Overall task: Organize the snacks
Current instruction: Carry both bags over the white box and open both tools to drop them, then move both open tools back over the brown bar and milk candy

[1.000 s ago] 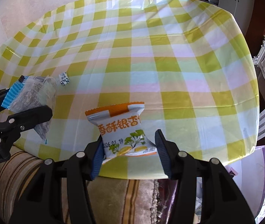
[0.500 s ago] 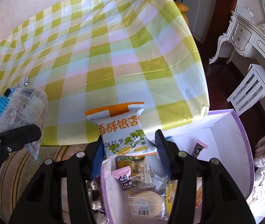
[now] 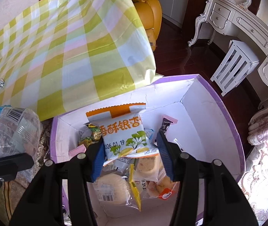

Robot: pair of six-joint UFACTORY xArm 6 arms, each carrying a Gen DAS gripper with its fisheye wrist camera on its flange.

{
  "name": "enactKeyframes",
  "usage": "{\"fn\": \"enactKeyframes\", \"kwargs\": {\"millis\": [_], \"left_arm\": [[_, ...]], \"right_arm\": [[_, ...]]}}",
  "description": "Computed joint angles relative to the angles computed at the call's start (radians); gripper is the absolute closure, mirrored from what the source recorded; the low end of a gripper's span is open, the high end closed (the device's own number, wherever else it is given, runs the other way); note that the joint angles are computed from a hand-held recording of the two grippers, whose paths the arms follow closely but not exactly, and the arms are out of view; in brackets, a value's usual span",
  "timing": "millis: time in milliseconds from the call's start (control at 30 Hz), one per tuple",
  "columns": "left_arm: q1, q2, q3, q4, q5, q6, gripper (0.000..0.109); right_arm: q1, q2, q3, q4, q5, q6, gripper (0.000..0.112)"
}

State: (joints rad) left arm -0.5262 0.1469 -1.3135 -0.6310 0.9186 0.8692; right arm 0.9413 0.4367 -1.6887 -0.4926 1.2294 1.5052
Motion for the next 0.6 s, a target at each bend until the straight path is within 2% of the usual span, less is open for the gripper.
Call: {"fn": "enactKeyframes", "kwargs": {"millis": [233, 300, 367, 500, 600], "left_arm": [[-0.024, 0.011, -0.011, 0.005, 0.055, 0.026, 0.065], [-0.026, 0.016, -0.019, -0.008, 0.08, 0.041, 0.059], [-0.027, 0.018, -0.026, -0.025, 0.1, 0.05, 0.042], [-0.027, 0.022, -0.031, -0.027, 0.103, 0.042, 0.035], [-0.024, 0.014, -0.02, -0.039, 0.092, 0.047, 0.031]], "right_arm": [[0.006, -0.038, 0.074, 0.045, 0.009, 0.03, 0.06], [0.01, -0.043, 0.082, 0.056, 0.014, 0.039, 0.059], [0.016, -0.04, 0.079, 0.06, 0.026, 0.05, 0.055], [0.026, -0.061, 0.109, 0.062, 0.042, 0.113, 0.035], [0.028, -0.061, 0.107, 0.075, 0.046, 0.106, 0.035]]}}
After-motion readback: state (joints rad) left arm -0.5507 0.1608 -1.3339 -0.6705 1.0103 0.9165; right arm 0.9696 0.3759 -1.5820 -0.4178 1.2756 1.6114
